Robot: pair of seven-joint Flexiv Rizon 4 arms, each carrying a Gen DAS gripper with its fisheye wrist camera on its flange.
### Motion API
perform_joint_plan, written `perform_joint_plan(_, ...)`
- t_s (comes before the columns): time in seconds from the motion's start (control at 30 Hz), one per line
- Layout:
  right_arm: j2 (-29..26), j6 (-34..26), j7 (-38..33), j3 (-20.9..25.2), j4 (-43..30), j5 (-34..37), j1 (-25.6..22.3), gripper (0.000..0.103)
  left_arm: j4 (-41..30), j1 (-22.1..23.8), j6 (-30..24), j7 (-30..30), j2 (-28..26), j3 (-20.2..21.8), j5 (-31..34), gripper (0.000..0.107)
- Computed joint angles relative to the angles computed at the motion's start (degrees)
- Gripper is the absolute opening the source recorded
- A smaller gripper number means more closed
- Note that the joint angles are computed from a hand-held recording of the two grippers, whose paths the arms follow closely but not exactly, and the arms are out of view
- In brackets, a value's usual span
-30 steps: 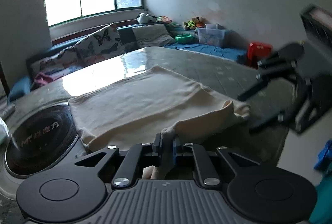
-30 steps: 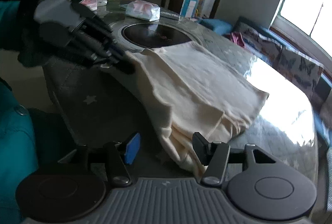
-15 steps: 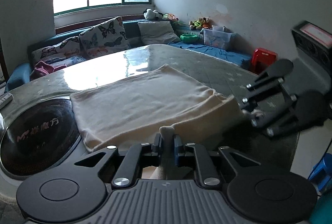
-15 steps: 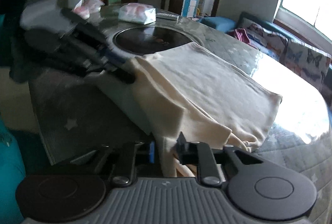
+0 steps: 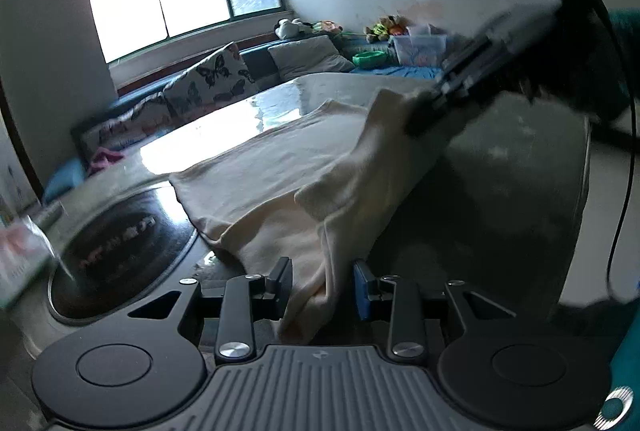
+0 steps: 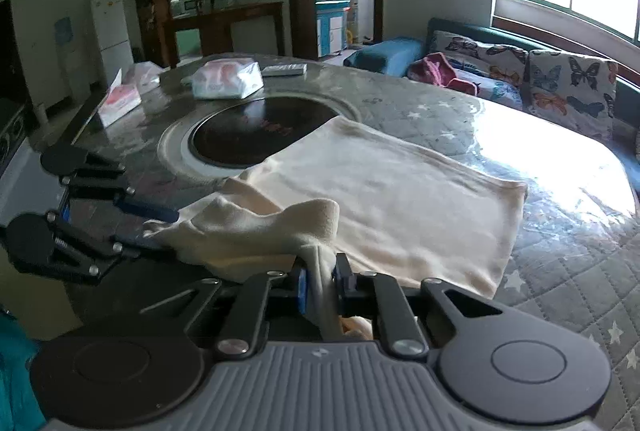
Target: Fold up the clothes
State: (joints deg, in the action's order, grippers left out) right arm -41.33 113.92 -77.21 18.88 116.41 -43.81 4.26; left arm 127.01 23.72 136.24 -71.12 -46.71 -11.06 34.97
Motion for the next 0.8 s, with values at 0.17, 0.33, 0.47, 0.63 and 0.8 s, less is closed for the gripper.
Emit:
perform_joint_plan(0.17,-0.3,0.2,0.3,-0.4,0.5,1.3,0.7,0.007,-0.8,1.3,0.2,-0.3,-1.1,-0.6,1.4,0.013)
perform_joint_plan(0.33,0.6,2.7,-0.2,-1.2,2.7,2.7,1.4,0.006,-0.3,3.0,1.0,-3.2,-0.2,-2.0,2.4,0.010)
perform_joint_plan(0.47,3.0,6.6,-1.6,-2.9,6.2,4.1,2.4,0.006,1.0,4.5,2.3,-6.4,1.5,-2.8,4.7,0.010)
perform_joint_plan(0.63,7.2,10.4,-1.7,-3.3,12.0,1.6,1.0,0.006,4.9,6.5,2.8,-10.9,6.1,-2.9,9.2,0.010)
perform_joint_plan(0.8,11.5,13.2,3.5,-2.9,17.7,-6.6,-3.0,0.006,8.8,8.1,4.2,-15.8,10.2,-2.2,13.4,0.010)
